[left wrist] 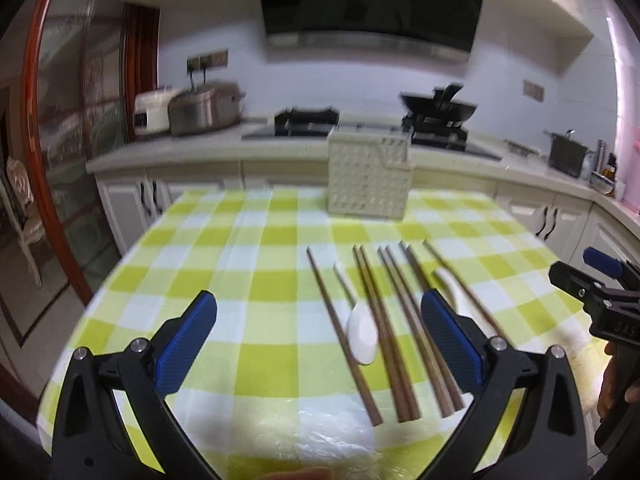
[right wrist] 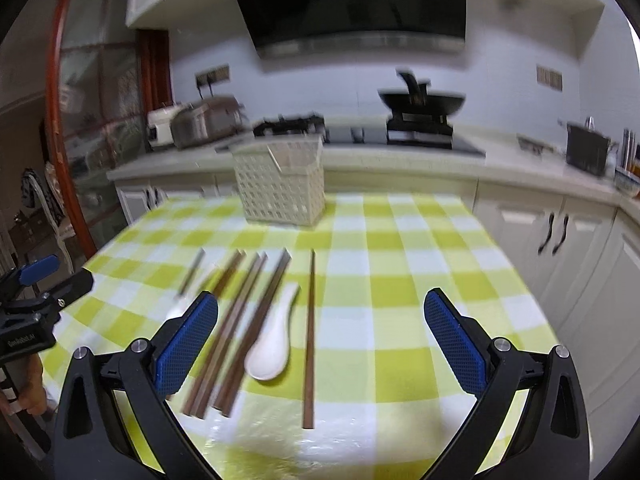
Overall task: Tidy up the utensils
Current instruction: 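Lower the right tool and grasp a white spoon while the left tool grasps the other white spoon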
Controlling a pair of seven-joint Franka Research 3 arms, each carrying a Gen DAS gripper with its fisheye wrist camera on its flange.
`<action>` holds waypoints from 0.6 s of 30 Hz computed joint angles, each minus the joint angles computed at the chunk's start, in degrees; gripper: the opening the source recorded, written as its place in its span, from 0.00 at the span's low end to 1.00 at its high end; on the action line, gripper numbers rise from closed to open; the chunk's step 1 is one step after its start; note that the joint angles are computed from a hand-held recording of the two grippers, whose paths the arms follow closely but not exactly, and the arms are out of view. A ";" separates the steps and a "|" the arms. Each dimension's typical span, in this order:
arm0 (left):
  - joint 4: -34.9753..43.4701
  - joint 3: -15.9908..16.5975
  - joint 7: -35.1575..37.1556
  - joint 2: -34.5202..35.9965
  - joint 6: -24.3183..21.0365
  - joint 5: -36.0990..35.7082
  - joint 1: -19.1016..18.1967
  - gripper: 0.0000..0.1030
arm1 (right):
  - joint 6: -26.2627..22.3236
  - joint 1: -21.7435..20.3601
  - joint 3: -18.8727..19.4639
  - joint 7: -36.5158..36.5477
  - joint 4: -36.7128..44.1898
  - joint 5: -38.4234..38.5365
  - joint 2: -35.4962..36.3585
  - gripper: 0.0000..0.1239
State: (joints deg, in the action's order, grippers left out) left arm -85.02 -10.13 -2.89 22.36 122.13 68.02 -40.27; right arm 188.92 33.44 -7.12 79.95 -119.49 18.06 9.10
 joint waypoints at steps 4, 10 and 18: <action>2.47 0.29 2.57 2.63 0.58 -5.05 2.08 0.96 | -5.83 0.52 -1.76 2.56 5.58 -3.02 4.75 0.78; 6.29 0.87 11.19 6.57 3.35 -15.02 5.20 0.96 | -13.94 -3.59 2.06 4.57 14.94 -7.26 10.67 0.76; 11.47 2.60 18.52 10.65 3.80 -22.60 6.32 0.96 | -29.06 -8.23 7.74 6.45 29.86 -10.82 19.08 0.46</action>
